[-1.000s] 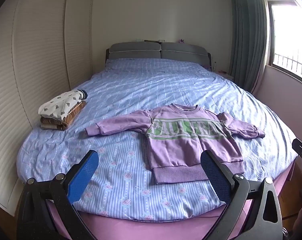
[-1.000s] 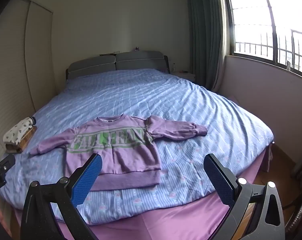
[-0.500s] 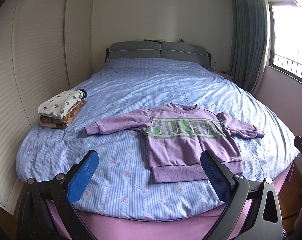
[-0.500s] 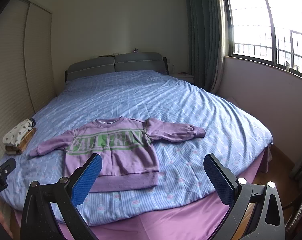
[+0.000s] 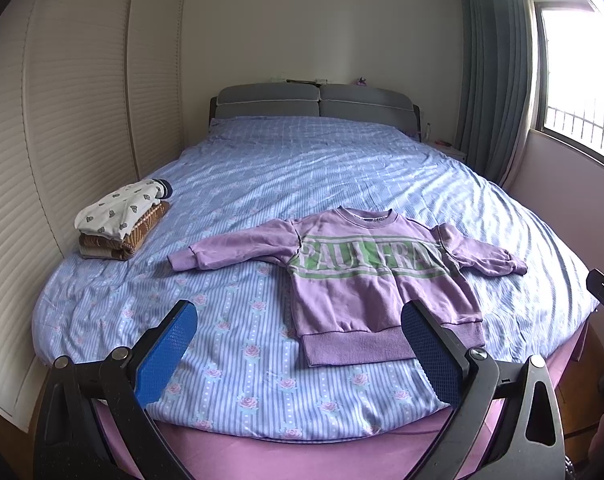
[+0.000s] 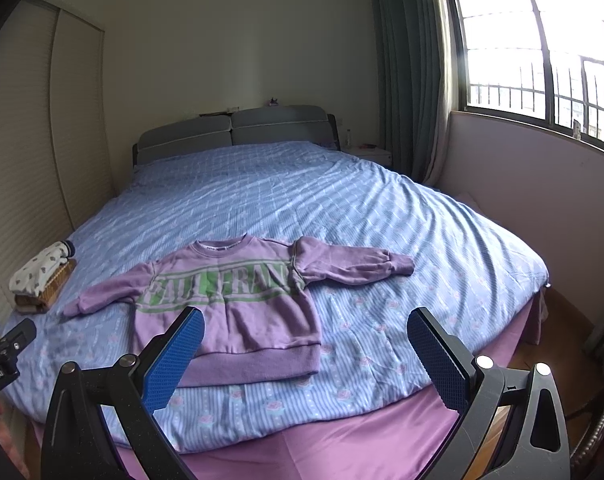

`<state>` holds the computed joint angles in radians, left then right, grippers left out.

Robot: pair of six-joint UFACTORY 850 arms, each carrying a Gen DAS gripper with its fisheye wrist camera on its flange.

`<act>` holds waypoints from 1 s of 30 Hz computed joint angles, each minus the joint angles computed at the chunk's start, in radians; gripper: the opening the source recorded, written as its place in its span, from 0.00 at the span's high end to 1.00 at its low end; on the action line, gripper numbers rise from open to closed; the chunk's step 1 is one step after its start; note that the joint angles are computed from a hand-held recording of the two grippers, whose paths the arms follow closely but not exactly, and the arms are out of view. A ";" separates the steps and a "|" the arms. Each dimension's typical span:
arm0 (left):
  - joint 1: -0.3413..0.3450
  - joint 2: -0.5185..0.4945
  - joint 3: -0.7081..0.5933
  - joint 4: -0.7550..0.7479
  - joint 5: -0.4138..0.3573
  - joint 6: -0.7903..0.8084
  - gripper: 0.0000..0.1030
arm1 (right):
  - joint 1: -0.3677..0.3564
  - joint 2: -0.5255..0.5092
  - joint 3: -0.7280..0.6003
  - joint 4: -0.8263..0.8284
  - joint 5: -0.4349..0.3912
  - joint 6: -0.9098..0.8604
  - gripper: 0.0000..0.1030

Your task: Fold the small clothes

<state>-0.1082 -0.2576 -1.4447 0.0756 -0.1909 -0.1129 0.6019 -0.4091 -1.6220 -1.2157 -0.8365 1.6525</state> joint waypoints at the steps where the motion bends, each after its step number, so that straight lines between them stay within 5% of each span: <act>1: -0.001 -0.001 0.000 0.001 -0.001 -0.001 0.00 | -0.002 0.001 0.000 0.006 0.008 -0.003 0.00; 30: -0.003 0.006 0.014 0.025 0.013 -0.018 0.00 | -0.003 -0.001 -0.002 0.008 0.017 0.001 0.00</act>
<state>-0.1117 -0.2514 -1.4307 0.1010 -0.1777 -0.1307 0.5991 -0.4098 -1.6244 -1.2074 -0.8197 1.6539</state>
